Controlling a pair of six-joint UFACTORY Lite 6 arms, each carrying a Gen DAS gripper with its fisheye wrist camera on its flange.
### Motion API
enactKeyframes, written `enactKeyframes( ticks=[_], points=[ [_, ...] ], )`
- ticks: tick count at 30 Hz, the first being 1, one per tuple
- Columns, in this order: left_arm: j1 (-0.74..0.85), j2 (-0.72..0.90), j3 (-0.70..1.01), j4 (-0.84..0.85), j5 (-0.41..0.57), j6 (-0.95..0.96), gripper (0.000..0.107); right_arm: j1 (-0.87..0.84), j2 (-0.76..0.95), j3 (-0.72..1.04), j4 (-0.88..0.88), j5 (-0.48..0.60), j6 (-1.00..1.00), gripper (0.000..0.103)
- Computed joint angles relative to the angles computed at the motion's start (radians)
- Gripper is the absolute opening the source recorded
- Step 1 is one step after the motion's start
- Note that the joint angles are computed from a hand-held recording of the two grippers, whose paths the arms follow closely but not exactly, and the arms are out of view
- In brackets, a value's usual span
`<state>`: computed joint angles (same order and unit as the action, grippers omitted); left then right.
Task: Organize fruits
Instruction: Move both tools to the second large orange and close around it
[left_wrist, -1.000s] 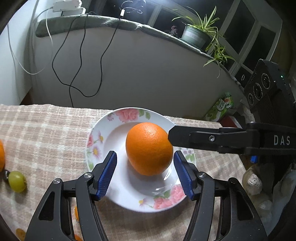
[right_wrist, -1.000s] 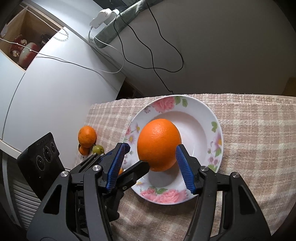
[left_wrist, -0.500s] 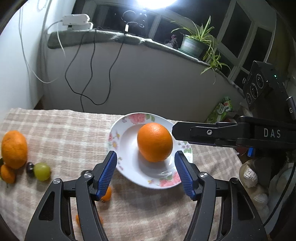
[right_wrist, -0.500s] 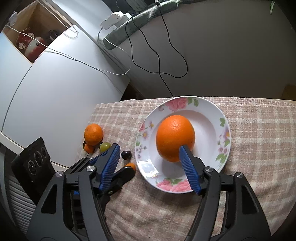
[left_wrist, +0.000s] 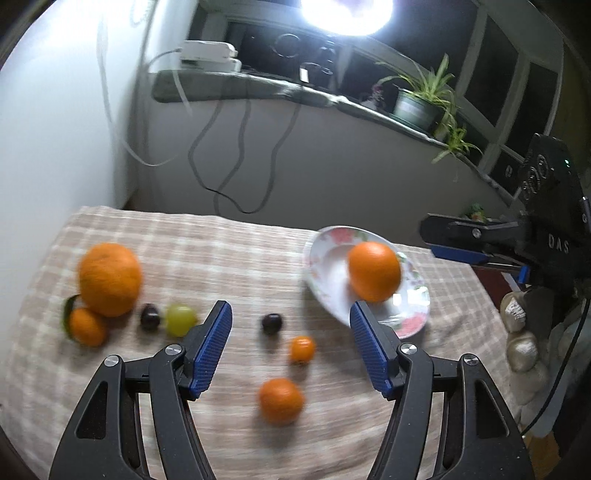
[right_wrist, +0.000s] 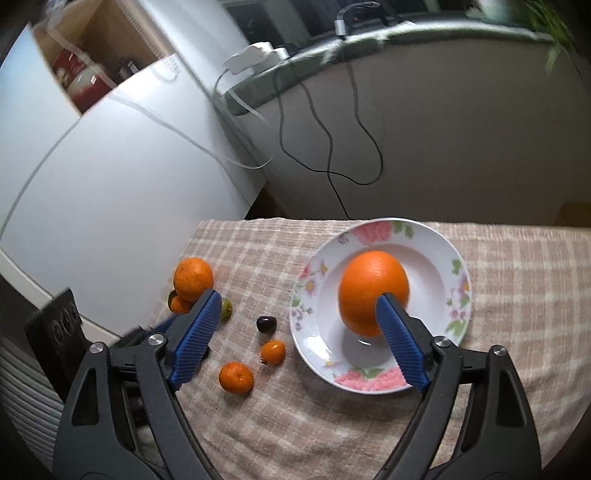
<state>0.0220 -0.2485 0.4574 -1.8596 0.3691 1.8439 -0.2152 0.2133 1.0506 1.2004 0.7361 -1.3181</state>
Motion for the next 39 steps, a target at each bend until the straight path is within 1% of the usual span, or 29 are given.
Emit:
enactKeyframes(
  ticks=[4, 7, 9, 14, 18, 24, 27, 33, 39],
  points=[
    [0.141, 0.022, 0.017, 0.103, 0.048, -0.02, 0.066, 0.109, -0.03, -0.01, -0.027, -0.103, 0.002, 0.089],
    [0.249, 0.061, 0.037, 0.14, 0.081, 0.012, 0.067, 0.208, -0.019, 0.019, -0.094, -0.177, 0.083, 0.089],
    [0.32, 0.108, 0.062, 0.148, 0.1, 0.046, 0.067, 0.262, 0.001, 0.042, -0.115, -0.198, 0.123, 0.089],
    [0.426, 0.218, 0.134, 0.177, 0.131, 0.086, 0.07, 0.381, 0.067, 0.106, -0.133, -0.246, 0.192, 0.089],
    [0.476, 0.323, 0.209, 0.203, 0.159, 0.095, 0.07, 0.465, 0.172, 0.209, -0.158, -0.241, 0.271, 0.089],
    [0.498, 0.472, 0.312, 0.211, 0.19, 0.098, 0.07, 0.551, 0.364, 0.416, -0.22, -0.189, 0.419, 0.089],
    [0.496, 0.536, 0.359, 0.219, 0.203, 0.093, 0.07, 0.564, 0.483, 0.549, -0.242, -0.133, 0.498, 0.084],
    [0.496, 0.608, 0.414, 0.249, 0.234, 0.061, 0.07, 0.577, 0.679, 0.775, -0.274, -0.053, 0.626, 0.078],
    [0.503, 0.64, 0.434, 0.25, 0.255, 0.053, 0.07, 0.606, 0.818, 0.95, -0.29, 0.001, 0.713, 0.073]
  ],
)
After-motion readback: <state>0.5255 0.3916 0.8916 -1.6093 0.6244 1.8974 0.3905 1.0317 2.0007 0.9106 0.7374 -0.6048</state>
